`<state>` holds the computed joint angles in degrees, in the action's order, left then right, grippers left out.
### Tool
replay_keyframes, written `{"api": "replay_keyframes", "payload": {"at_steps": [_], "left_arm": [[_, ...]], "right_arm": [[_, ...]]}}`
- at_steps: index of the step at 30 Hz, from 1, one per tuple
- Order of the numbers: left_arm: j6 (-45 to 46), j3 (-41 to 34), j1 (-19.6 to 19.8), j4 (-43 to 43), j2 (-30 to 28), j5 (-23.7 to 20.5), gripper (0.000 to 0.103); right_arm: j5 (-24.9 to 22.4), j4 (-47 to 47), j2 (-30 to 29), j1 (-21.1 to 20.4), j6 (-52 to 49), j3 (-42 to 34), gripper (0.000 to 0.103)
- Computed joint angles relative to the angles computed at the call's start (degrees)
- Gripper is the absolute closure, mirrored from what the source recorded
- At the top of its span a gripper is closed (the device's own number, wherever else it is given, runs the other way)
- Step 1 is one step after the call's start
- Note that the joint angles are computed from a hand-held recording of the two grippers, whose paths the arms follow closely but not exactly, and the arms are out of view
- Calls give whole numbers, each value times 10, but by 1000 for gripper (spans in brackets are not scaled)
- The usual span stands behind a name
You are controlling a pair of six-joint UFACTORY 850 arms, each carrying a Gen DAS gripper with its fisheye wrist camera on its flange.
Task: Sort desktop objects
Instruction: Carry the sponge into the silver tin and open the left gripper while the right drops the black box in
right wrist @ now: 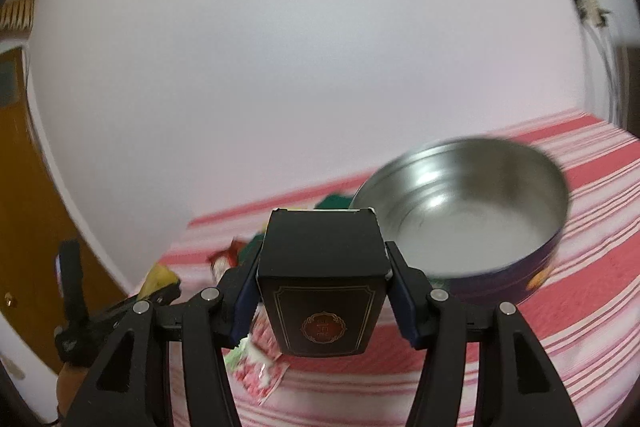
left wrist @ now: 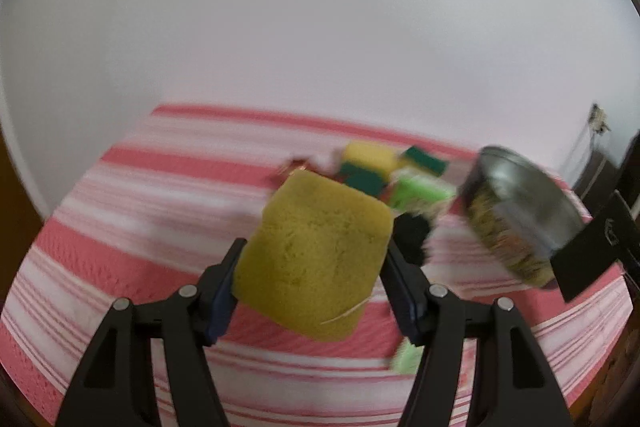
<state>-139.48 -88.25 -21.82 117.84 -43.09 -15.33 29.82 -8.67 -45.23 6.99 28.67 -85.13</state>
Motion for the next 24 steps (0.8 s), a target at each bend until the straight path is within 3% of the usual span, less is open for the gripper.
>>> {"api": "replay_keyframes", "payload": {"at_steps": [5, 9, 16, 24], "left_arm": [[-21, -36, -29, 62, -5, 1, 38], [40, -88, -49, 28, -28, 12, 38], [243, -188, -79, -142, -79, 24, 38], [541, -325, -100, -422, -156, 20, 38]], "right_arm": [[30, 75, 22, -21, -49, 26, 44], [52, 118, 36, -36, -75, 44, 44], [75, 150, 46, -58, -99, 57, 44], [75, 234, 18, -68, -201, 14, 44]]}}
